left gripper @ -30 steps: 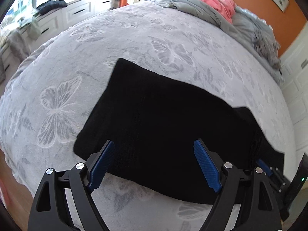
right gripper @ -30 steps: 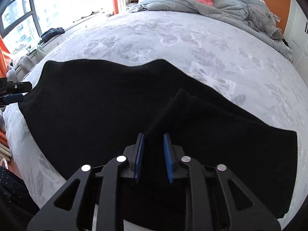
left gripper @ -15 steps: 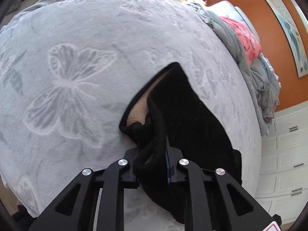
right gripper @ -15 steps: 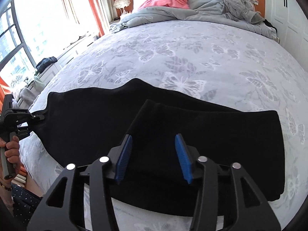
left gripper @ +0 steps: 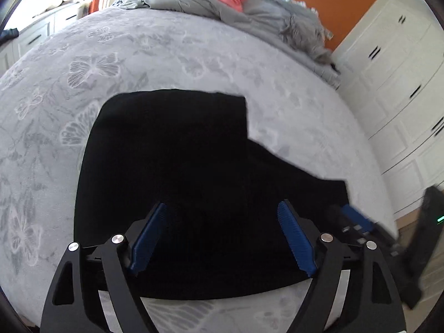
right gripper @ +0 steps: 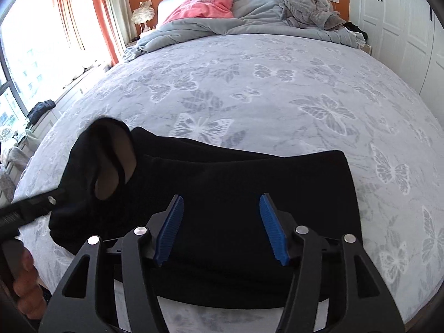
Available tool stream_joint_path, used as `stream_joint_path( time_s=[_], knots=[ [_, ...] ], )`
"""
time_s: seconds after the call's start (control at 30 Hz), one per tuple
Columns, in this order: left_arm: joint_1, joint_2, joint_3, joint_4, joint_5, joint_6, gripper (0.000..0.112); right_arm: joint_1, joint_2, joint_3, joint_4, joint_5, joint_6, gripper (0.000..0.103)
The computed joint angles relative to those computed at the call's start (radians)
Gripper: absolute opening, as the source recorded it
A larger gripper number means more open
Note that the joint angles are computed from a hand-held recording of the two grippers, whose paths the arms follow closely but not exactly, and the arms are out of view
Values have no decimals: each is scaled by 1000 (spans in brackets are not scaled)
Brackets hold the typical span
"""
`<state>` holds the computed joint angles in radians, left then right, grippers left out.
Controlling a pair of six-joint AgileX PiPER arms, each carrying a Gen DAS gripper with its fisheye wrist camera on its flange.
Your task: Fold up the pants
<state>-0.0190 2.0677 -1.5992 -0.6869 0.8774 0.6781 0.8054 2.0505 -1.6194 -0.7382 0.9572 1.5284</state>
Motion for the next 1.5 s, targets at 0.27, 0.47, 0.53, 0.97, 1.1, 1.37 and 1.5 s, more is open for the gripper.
stream_joint_path(
  time_s=[0.27,0.47,0.53,0.97,1.1,1.37,1.5],
  knots=[
    [-66,-270,404,-49,-315,266,86,-33,-90,134,34,-252,13,63],
    [10,-278,413,-13,-370,308,86,-70,7,12,275,-456,-228,63],
    [41,-259,377,67,-343,212,86,-83,73,-73,401,-463,-344,63],
    [227,-146,265,172,-307,173,86,-102,350,-454,590,-383,-452,27],
    [251,-108,229,224,-293,131,86,-100,352,-439,546,-392,-409,20],
    [252,-112,245,247,-317,120,86,-96,401,-508,545,-361,-410,27],
    [233,-122,258,257,-327,111,86,-77,424,-583,481,-310,-406,18]
  ],
)
